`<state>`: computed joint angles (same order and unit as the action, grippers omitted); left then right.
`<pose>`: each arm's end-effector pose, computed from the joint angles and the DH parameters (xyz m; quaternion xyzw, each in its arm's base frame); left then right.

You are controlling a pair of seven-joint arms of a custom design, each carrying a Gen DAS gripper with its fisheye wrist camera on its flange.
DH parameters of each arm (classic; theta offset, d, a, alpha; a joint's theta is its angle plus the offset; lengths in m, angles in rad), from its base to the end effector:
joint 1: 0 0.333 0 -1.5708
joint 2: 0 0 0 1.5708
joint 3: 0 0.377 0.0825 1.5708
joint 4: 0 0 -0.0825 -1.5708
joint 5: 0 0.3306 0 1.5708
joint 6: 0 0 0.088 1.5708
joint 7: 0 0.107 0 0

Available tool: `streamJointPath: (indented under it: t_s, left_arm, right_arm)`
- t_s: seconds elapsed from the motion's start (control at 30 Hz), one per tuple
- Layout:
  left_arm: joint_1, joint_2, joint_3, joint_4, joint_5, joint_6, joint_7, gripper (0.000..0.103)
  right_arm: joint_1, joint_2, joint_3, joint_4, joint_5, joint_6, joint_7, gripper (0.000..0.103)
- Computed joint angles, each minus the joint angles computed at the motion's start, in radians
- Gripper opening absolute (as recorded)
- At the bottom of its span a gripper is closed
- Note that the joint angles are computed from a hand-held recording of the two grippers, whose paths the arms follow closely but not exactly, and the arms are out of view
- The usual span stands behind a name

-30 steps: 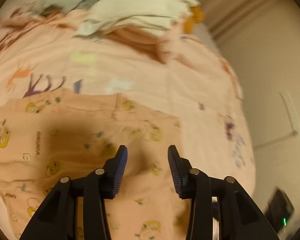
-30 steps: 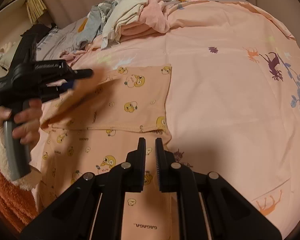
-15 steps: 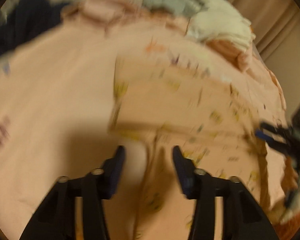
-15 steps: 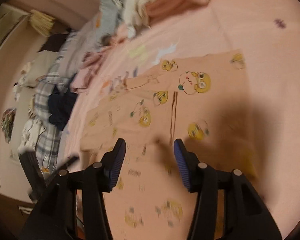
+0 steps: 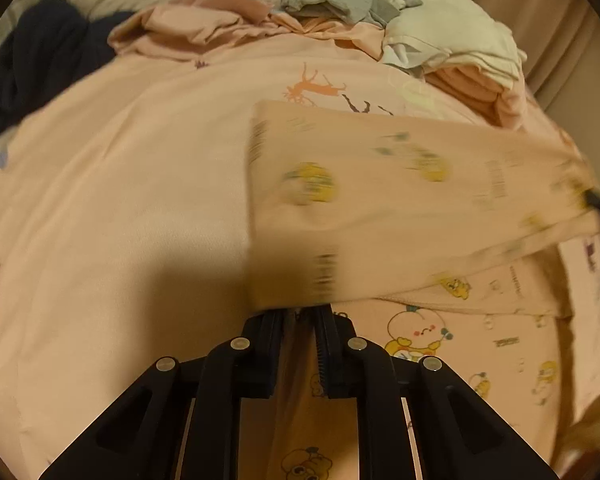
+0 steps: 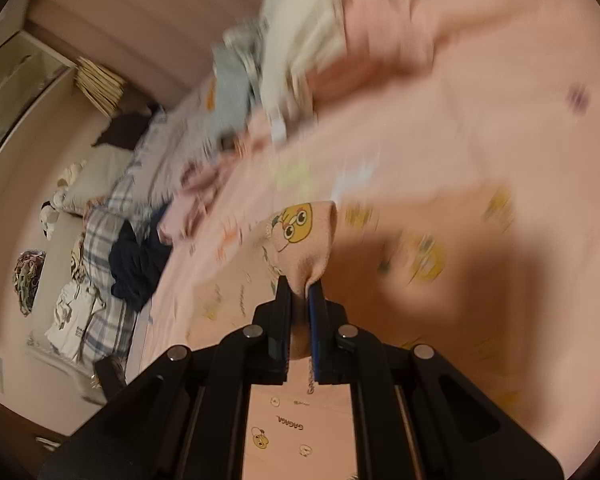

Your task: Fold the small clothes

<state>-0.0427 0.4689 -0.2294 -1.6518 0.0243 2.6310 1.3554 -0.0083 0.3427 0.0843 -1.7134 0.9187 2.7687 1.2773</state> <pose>0.6788 -0.1563 0.4858 -0.6746 0.6905 -0.2408 0.1004 0.6649 0.0072 0.5404 -0.4983 0.7497 -0.0490 0.4327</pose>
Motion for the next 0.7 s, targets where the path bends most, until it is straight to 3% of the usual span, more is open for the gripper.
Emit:
streamJointPath:
  t_s: [0.07,0.13,0.2,0.27,0.37,0.43,0.47,0.53,0.6,0.67,0.7]
  left_arm:
    - [-0.013,-0.006,0.015,-0.018,0.018,0.022,-0.023,0.014]
    - [-0.011,-0.005,0.015,-0.018,0.016,0.022,-0.039,0.014]
    - [0.009,-0.011,-0.008,-0.019,-0.006,0.002,-0.019,0.014]
    - [0.022,-0.026,-0.027,-0.028,-0.022,-0.019,0.027,0.014]
    - [-0.012,-0.058,0.012,-0.041,0.036,-0.049,0.026,0.014]
    - [0.011,-0.075,-0.007,-0.031,-0.007,-0.084,0.048,0.014]
    - [0.023,-0.091,-0.015,-0.043,-0.034,-0.065,0.062,0.014]
    - [0.008,-0.134,0.002,-0.093,-0.015,0.078,0.059,0.014]
    - [-0.055,-0.136,0.059,-0.095,0.094,0.182,-0.009,0.014]
    - [-0.050,-0.084,0.019,-0.020,0.088,0.147,0.011,0.014]
    - [-0.036,-0.032,-0.021,0.051,0.039,0.072,0.049,0.014]
  right_arm:
    - [0.014,-0.029,-0.036,-0.036,-0.064,0.022,0.034,0.008]
    - [0.057,-0.034,-0.109,-0.071,-0.213,0.024,0.173,0.008]
    - [0.061,-0.028,-0.137,-0.101,-0.286,0.011,0.270,0.008]
    - [0.010,-0.015,-0.103,-0.123,-0.238,-0.009,0.260,0.008]
    - [0.012,0.002,-0.122,-0.129,-0.322,-0.065,0.331,0.011]
    - [0.042,-0.016,-0.151,-0.123,-0.422,-0.083,0.382,0.014]
    - [0.059,-0.021,-0.172,-0.109,-0.487,-0.106,0.421,0.017]
    - [0.119,-0.046,-0.230,-0.105,-0.670,-0.101,0.532,0.017]
    - [0.106,-0.073,-0.187,-0.123,-0.679,-0.017,0.499,0.017]
    - [0.030,-0.066,-0.071,-0.107,-0.500,-0.015,0.322,0.017]
    - [0.015,-0.051,-0.042,-0.088,-0.454,-0.031,0.277,0.017]
